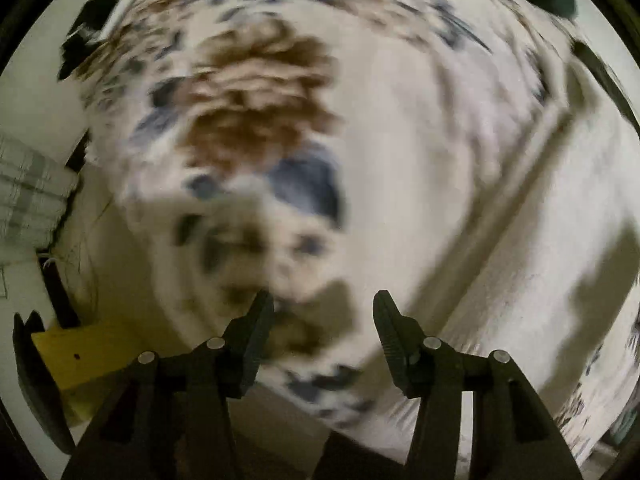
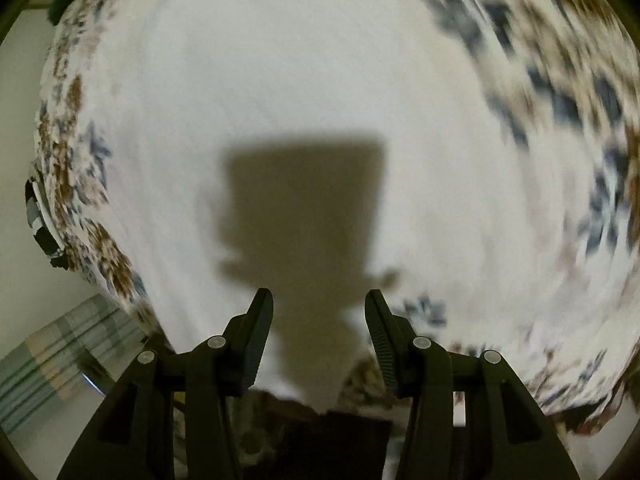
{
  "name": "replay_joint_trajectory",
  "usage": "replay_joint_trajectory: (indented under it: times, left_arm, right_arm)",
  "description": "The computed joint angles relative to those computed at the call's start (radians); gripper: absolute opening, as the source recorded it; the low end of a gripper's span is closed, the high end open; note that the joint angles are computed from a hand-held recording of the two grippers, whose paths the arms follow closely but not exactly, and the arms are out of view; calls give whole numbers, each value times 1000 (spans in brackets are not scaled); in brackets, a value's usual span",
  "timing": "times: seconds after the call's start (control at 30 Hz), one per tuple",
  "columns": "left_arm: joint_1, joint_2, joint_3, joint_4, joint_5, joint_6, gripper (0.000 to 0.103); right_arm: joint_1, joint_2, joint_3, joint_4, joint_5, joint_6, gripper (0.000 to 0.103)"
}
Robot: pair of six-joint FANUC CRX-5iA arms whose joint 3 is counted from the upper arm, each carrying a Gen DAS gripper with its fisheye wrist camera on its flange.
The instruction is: Fold small clothes
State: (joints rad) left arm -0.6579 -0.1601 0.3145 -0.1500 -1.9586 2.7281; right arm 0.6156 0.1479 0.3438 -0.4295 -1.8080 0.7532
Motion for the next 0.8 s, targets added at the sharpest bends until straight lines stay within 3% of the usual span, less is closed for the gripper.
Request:
replay_joint_trajectory:
  times: [0.23,0.37,0.4,0.43,0.47,0.5,0.53,0.6,0.8]
  left_arm:
    - [62,-44,-68,197,186,-119,50]
    - [-10,53,-10,195,175,-152,49]
    - [-33,75,17,172,167,-153,45]
    - [-50,95,48,147,174,-150,34]
    - [-69,104,60,137,181,-134,1]
    - [-78,122,74,139,183,-114,0]
    - [-82,121,76,139,184,-89,0]
    - [-86,105,61,137,212,-39,0]
    - [-76,56,113,94,133,-28,0]
  right_arm:
    - [53,-199,-295,-96,91,-91,50]
    - [97,-275,-416,-141,172,-137,50]
    - [105,-288,-436,-143,193,-143,50]
    - [120,-304,-459,-136,218,-156,50]
    - [134,-330,-484,-126,252,-178,42]
    - [148,-344,-498,-118,273,-197,31]
    - [159,-357,-511,-106,281,-217,12]
    - [191,-406,-545,-67,312,-281,9]
    - [295,-487,-567,23,269,-389,6]
